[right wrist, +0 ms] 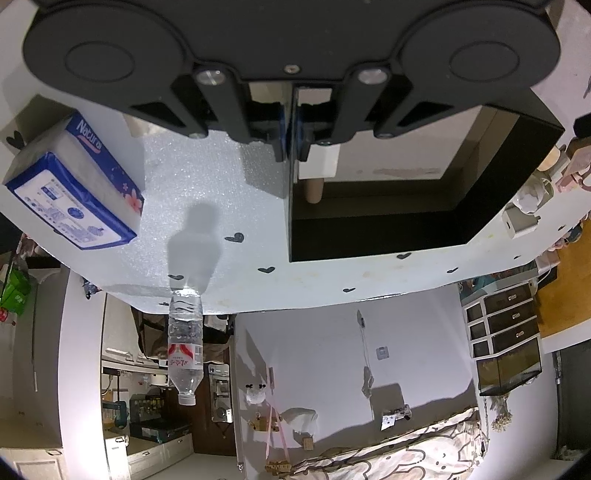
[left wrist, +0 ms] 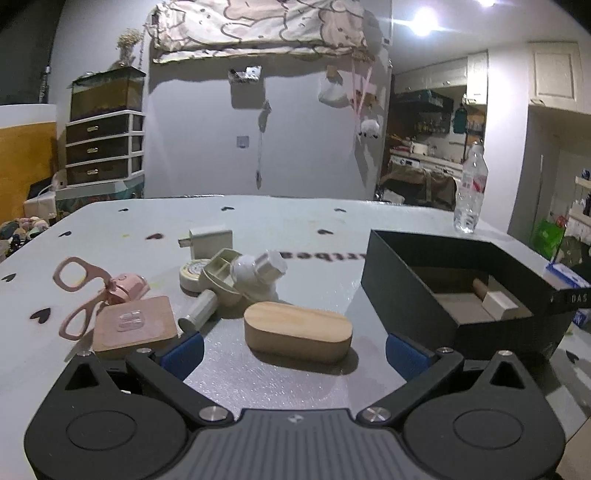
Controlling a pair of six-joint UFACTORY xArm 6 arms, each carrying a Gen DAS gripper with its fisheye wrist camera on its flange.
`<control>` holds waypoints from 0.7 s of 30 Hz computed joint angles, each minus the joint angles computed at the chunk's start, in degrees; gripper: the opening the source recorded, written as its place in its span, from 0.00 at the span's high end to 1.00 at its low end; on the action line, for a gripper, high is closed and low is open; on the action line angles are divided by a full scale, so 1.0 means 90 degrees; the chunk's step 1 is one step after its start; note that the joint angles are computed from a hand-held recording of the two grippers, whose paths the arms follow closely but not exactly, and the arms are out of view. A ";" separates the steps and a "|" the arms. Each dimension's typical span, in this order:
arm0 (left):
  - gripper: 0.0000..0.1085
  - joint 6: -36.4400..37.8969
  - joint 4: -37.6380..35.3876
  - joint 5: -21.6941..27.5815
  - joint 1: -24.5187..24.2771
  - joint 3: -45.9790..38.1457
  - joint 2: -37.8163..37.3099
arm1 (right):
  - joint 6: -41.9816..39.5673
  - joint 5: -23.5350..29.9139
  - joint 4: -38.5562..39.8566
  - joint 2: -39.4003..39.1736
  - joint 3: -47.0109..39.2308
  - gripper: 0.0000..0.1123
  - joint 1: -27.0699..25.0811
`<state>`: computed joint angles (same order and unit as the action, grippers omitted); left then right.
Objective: Organize rigid objects
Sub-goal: 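Move the left gripper to the wooden oval block and grasp it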
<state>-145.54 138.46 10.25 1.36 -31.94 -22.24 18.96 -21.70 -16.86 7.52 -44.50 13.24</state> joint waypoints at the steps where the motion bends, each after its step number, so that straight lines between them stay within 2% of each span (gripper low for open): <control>1: 0.05 0.0037 0.0012 -0.0013 -0.0005 -0.0052 0.0072 | -0.0044 0.0006 0.0038 0.0002 -0.0001 0.95 0.0009; 7: 0.05 0.0613 -0.0306 -0.0147 0.0098 -0.0537 0.0662 | -0.0054 0.0001 0.0059 0.0010 -0.0004 0.95 0.0015; 14: 0.05 0.2201 -0.1263 -0.0340 0.0275 -0.1294 0.1597 | 0.0188 -0.0014 -0.0215 0.0026 -0.0033 0.95 -0.0054; 17: 0.06 0.2361 -0.1278 -0.0411 0.0310 -0.1504 0.1870 | 0.0252 -0.0010 -0.0302 0.0024 -0.0041 0.95 -0.0078; 19: 0.14 0.2531 -0.1388 -0.0561 0.0381 -0.1620 0.2021 | 0.0313 -0.0007 -0.0366 0.0028 -0.0052 0.95 -0.0095; 21: 0.18 0.2000 -0.0877 -0.0756 0.0402 -0.1736 0.2062 | 0.0356 -0.0012 -0.0412 0.0034 -0.0058 0.95 -0.0103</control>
<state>-127.54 130.57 3.44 4.98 -47.56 -3.68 22.17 -21.81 -20.57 7.82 -45.02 12.31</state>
